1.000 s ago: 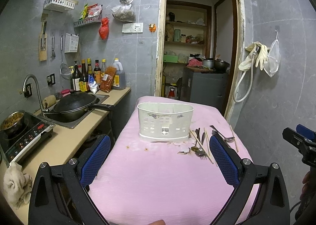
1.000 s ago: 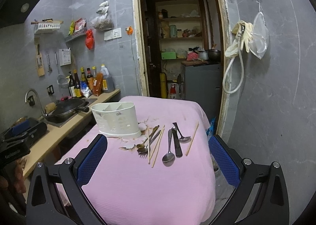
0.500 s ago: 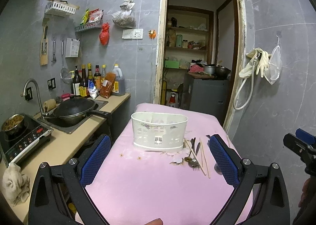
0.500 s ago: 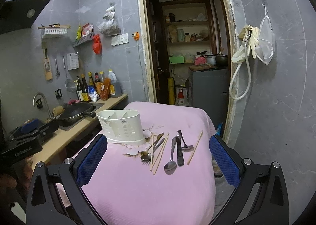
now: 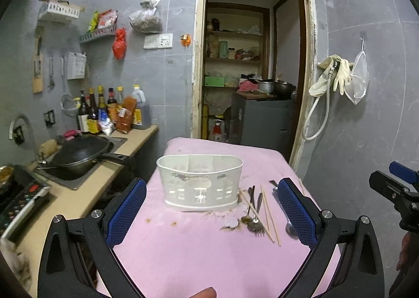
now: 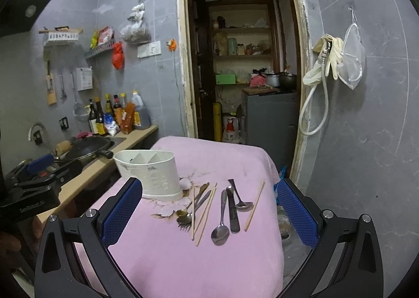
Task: Organize utensils
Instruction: 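Lower both tools to the utensils and grasp one wooden chopstick each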
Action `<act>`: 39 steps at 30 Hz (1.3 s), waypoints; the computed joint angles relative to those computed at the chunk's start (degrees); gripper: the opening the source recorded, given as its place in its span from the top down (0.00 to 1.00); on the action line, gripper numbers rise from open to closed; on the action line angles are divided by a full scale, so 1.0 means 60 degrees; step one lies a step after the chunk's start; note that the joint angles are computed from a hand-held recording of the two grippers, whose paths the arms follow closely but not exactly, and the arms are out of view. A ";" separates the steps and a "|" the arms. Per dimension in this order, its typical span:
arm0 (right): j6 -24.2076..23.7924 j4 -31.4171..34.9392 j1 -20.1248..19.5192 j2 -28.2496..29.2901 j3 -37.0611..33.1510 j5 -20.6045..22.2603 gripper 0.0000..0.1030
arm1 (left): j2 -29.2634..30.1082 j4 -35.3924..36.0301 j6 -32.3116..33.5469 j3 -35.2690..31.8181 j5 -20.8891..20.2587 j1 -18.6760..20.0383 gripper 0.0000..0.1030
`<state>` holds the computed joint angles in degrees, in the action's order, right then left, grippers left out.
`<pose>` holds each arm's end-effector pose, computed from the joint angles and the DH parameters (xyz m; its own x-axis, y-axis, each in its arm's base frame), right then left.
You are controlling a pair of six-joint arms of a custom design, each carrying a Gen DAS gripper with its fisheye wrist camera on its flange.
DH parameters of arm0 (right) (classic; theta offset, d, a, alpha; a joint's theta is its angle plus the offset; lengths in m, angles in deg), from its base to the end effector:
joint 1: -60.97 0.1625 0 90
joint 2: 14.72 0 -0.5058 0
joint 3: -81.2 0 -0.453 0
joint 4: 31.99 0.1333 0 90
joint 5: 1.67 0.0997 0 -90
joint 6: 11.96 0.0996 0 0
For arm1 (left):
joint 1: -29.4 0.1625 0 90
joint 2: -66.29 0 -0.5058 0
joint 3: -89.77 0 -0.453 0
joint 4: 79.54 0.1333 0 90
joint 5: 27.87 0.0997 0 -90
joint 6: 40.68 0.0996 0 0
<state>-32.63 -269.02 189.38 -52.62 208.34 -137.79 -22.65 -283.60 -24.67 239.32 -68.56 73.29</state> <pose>0.3692 -0.3667 0.0678 -0.7458 -0.1032 0.6581 -0.6353 0.4075 -0.6560 -0.1026 -0.3884 0.3149 -0.7380 0.1596 -0.6556 0.6583 0.3837 -0.6476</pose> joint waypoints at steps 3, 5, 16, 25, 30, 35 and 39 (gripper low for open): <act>-0.0132 -0.0154 -0.0141 0.0204 -0.0300 -0.0048 0.00 | 0.0425 -0.0272 0.0327 -0.0483 -0.1302 0.0917 0.05; -0.0391 -0.0302 -0.0230 0.0401 -0.0533 -0.0210 0.00 | 0.0656 -0.0201 0.0497 -0.0769 -0.1824 0.1353 0.05; 0.0319 0.0830 -0.0823 0.0354 -0.0894 -0.0562 0.05 | 0.1407 0.2390 -0.0079 -0.1999 -0.3655 0.2696 0.05; 0.0826 0.2085 -0.1885 -0.0215 -0.0668 0.0342 0.30 | 0.2472 0.2622 -0.0324 -0.2453 -0.3562 0.2771 0.08; 0.0796 0.2772 -0.2593 -0.0472 -0.0771 0.1146 0.46 | 0.3279 0.3022 -0.0812 -0.2974 -0.3174 0.2845 0.30; 0.0519 0.3431 -0.3333 -0.0657 -0.0900 0.1896 0.56 | 0.4058 0.3274 -0.1475 -0.3463 -0.2795 0.2993 0.38; 0.0632 0.4116 -0.3913 -0.0744 -0.1054 0.2376 0.63 | 0.4615 0.3532 -0.1968 -0.3811 -0.2397 0.3116 0.48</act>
